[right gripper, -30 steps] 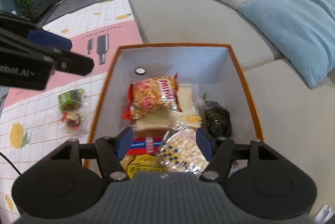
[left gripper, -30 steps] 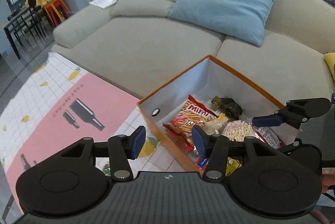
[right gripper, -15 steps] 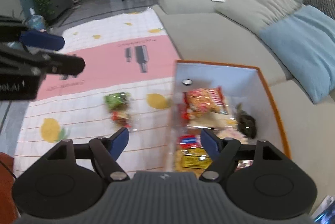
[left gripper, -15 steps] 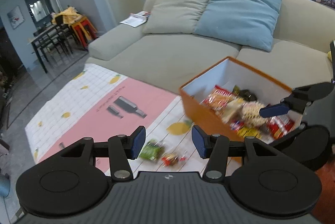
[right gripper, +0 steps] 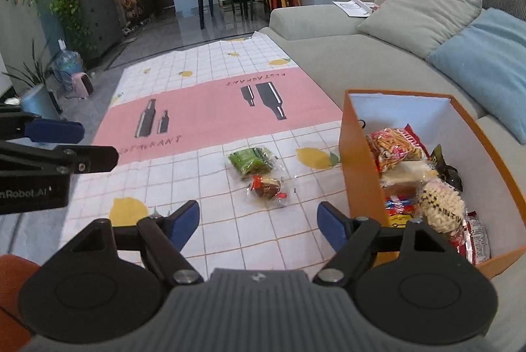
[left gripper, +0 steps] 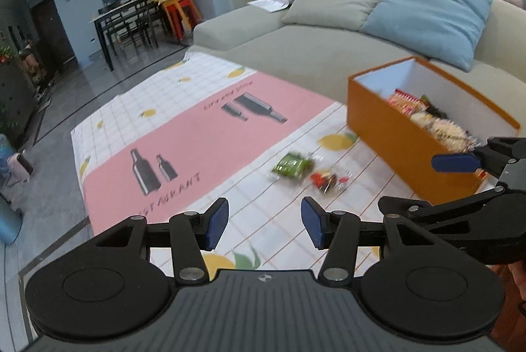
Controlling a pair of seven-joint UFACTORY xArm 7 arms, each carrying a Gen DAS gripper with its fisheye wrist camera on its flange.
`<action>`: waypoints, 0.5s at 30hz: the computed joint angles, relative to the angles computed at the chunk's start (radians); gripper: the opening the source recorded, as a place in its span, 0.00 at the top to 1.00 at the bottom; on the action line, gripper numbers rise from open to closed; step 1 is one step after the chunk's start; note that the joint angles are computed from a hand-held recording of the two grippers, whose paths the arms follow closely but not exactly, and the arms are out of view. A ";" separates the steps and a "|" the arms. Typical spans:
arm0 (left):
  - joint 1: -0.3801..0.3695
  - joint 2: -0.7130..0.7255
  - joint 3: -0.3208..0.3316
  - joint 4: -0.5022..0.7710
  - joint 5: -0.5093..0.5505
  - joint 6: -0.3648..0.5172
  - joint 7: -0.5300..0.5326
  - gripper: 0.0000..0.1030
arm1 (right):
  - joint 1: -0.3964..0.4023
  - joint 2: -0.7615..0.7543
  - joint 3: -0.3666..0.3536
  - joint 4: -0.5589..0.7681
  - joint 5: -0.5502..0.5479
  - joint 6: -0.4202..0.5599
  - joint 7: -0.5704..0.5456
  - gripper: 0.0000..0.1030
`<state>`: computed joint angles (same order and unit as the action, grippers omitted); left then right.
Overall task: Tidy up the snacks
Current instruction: 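Move both tools back toward the small green and red packs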
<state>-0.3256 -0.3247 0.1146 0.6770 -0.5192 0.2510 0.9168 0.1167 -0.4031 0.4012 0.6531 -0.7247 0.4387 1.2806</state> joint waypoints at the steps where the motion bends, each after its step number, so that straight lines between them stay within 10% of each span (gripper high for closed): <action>1: 0.007 0.007 0.002 -0.003 0.006 -0.003 0.002 0.41 | -0.029 0.026 0.040 0.018 -0.049 0.016 0.040 0.25; 15: 0.119 0.229 -0.101 0.089 0.131 -0.036 -0.127 0.41 | 0.002 0.309 -0.020 0.153 -0.366 0.068 0.292 0.31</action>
<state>-0.2065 -0.0956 0.0135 0.7664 -0.3882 0.2147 0.7895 0.1184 -0.0942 0.3817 0.8065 -1.0909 0.5062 1.5728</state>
